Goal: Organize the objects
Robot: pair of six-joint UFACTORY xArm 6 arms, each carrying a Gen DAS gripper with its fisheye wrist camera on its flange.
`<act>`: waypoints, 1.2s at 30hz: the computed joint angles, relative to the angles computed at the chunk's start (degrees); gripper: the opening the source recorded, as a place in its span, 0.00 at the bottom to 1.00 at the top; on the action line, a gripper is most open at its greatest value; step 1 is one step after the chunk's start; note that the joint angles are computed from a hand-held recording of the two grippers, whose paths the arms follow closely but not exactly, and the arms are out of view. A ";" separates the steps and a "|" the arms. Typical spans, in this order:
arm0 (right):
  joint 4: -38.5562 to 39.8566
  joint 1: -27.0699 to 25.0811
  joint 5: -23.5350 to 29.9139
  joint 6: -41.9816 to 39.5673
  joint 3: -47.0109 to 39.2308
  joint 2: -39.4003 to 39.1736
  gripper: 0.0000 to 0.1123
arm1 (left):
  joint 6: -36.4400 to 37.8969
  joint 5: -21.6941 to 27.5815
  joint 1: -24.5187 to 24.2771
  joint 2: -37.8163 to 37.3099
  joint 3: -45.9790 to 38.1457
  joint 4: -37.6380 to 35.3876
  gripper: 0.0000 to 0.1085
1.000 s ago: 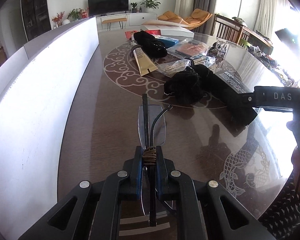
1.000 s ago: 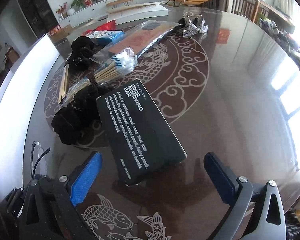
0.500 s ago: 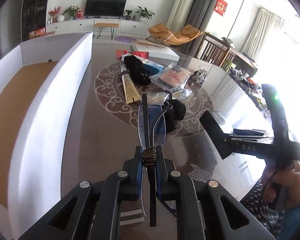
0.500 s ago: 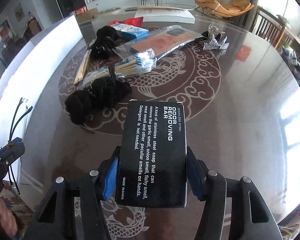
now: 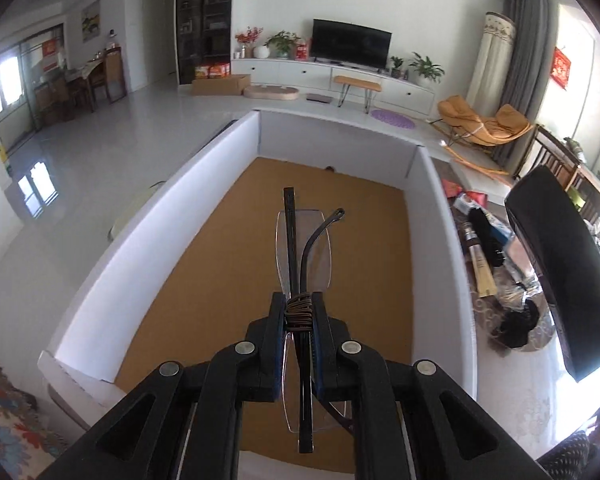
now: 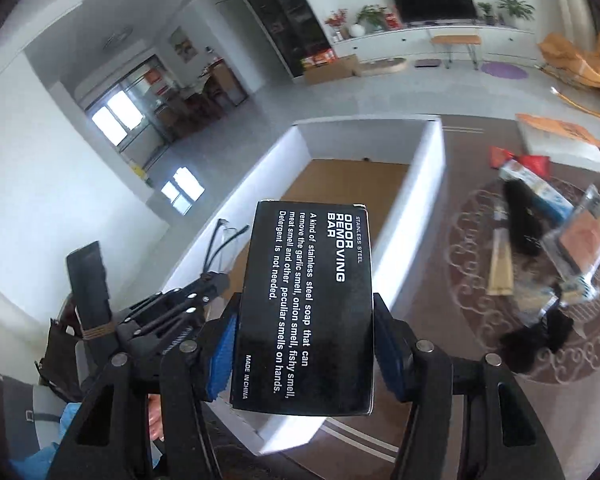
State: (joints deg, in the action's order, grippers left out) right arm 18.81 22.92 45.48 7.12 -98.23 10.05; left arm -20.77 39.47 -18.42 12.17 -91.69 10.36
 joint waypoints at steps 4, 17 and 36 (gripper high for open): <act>-11.19 4.89 9.13 5.12 -14.27 11.32 0.63 | -4.17 6.18 1.06 1.43 -0.95 4.53 0.17; -54.97 -5.67 -0.77 41.25 33.31 -20.03 0.92 | 7.64 -5.54 -12.36 -1.00 1.32 -9.66 0.84; -50.23 -24.44 -6.39 47.33 51.58 -27.07 0.92 | 2.48 2.39 -24.36 27.83 -23.87 0.84 0.95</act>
